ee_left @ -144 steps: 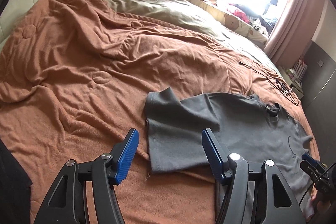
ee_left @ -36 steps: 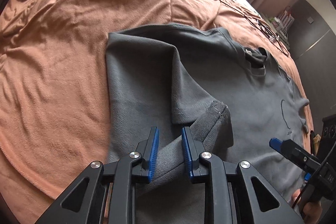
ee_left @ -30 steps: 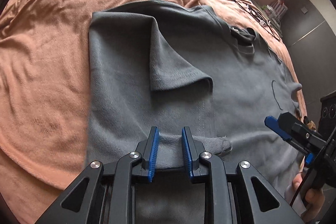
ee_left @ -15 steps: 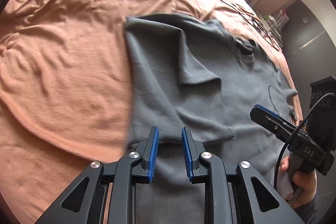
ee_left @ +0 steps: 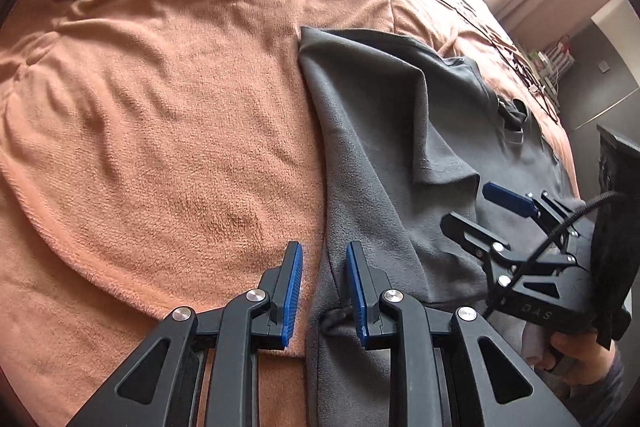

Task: Fold small clothes

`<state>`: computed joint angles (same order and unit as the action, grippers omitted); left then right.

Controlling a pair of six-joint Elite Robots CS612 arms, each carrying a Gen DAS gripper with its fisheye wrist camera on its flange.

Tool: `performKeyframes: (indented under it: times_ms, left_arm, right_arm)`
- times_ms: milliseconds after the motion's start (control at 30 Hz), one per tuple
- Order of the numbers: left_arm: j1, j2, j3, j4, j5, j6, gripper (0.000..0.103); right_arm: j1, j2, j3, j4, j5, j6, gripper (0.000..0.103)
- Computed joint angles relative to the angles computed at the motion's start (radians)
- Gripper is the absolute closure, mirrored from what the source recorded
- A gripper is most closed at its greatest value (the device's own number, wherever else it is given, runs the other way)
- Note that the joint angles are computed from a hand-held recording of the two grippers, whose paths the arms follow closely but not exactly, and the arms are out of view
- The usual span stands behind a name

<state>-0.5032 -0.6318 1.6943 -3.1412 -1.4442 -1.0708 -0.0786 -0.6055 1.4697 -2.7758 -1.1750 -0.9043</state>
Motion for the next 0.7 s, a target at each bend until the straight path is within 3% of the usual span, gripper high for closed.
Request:
performKeyframes:
  times_ms: [300,567,700]
  left_arm:
    - [0.0,-0.01,0.03,-0.039,0.011,-0.019,0.079]
    - [0.005,-0.023,0.047,-0.036,0.024,-0.017,0.079]
    - [0.005,-0.027,0.05,-0.03,0.034,-0.016,0.079]
  right_arm:
    - [0.042,0.044,-0.045,-0.052,-0.073,-0.02,0.027]
    - [0.037,0.083,-0.117,-0.1,-0.061,0.129,0.027]
    - [0.022,0.105,-0.169,-0.095,-0.051,0.257,0.027]
